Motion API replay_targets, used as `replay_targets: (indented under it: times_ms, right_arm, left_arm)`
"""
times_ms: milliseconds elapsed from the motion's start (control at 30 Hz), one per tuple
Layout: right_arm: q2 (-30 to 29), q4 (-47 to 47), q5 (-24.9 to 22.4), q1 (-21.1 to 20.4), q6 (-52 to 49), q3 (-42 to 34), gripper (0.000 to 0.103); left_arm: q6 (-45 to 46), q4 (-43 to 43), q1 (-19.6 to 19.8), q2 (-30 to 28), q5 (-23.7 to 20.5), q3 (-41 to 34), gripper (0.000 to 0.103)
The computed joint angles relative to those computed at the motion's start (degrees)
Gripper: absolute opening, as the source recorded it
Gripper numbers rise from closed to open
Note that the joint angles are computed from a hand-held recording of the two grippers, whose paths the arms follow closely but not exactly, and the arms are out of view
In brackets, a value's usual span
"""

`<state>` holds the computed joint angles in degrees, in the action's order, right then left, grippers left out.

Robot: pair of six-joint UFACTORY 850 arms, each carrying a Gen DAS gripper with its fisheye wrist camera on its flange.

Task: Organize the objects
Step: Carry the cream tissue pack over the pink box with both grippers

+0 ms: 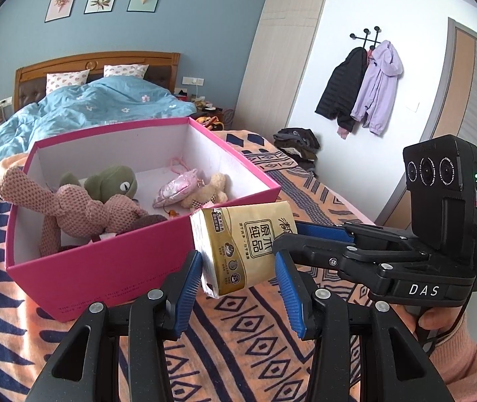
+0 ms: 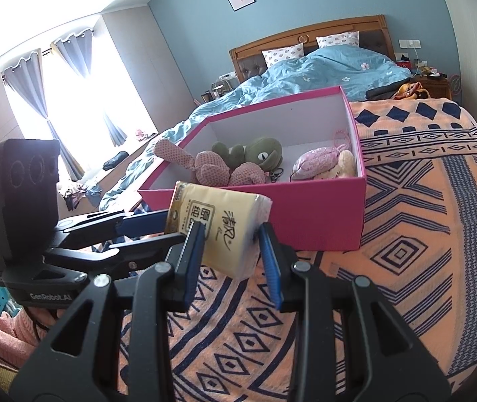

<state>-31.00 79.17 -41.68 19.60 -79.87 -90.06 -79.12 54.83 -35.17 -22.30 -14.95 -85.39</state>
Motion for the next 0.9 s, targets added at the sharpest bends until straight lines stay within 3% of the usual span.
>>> replay_targets:
  times_ms: [900]
  right_arm:
    - [-1.65, 0.69, 0.5, -0.25, 0.21, -3.42, 0.037]
  left_arm:
    - [1.96, -0.92, 1.09, -1.8, 0.6, -3.21, 0.046]
